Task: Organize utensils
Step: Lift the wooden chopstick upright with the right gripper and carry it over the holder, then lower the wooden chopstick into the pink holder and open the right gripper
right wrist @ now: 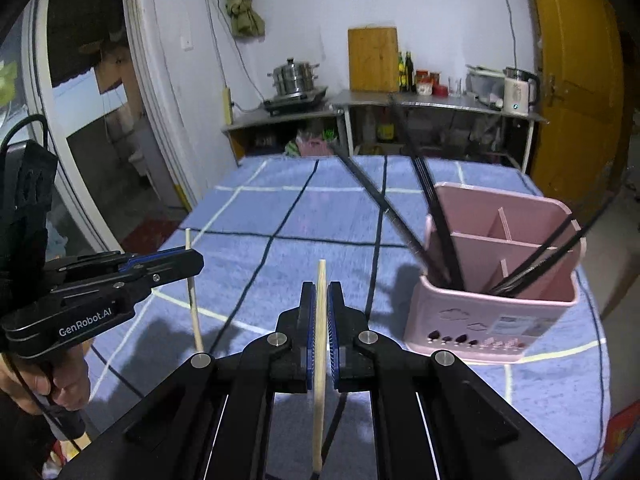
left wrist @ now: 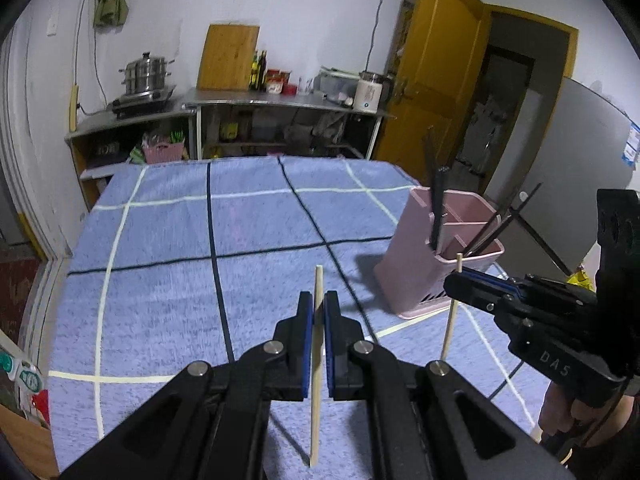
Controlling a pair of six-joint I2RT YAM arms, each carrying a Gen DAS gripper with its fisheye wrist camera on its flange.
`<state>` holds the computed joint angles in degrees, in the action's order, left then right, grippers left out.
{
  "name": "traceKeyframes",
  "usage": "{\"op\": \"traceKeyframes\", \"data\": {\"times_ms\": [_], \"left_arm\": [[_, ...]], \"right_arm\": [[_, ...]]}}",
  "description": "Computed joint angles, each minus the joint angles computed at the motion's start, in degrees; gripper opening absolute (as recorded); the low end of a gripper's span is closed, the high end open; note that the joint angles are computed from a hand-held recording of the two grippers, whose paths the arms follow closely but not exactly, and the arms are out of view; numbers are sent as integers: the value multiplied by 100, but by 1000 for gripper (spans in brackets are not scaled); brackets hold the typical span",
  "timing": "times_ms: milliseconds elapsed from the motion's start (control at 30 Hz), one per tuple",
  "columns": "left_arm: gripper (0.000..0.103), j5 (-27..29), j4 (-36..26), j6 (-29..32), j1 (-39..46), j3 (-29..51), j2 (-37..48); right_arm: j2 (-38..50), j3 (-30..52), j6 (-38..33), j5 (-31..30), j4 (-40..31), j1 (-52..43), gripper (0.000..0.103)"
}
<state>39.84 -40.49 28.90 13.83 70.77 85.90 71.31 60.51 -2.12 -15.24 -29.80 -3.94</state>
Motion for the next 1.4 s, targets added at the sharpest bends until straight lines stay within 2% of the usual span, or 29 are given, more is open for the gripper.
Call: {"op": "traceKeyframes", "data": {"times_ms": [567,767,1133,1400], "left_arm": [[6,203,-470,28,-253,-32,-643],[6,192,-680,-85,-582,145,-747],[6,274,-696,-892,-1429,1042,-547],[6,189,-532,-1599,-1847,2024,-6]], "right_arm": [[-778,-22,-58,-178,-393,-474,6],[-989,67,-161,-358,-591,-859,6],[-760,943,-208,-910,-742,-1895,6],[-238,1693,32,-996,-502,-2077,6]]}}
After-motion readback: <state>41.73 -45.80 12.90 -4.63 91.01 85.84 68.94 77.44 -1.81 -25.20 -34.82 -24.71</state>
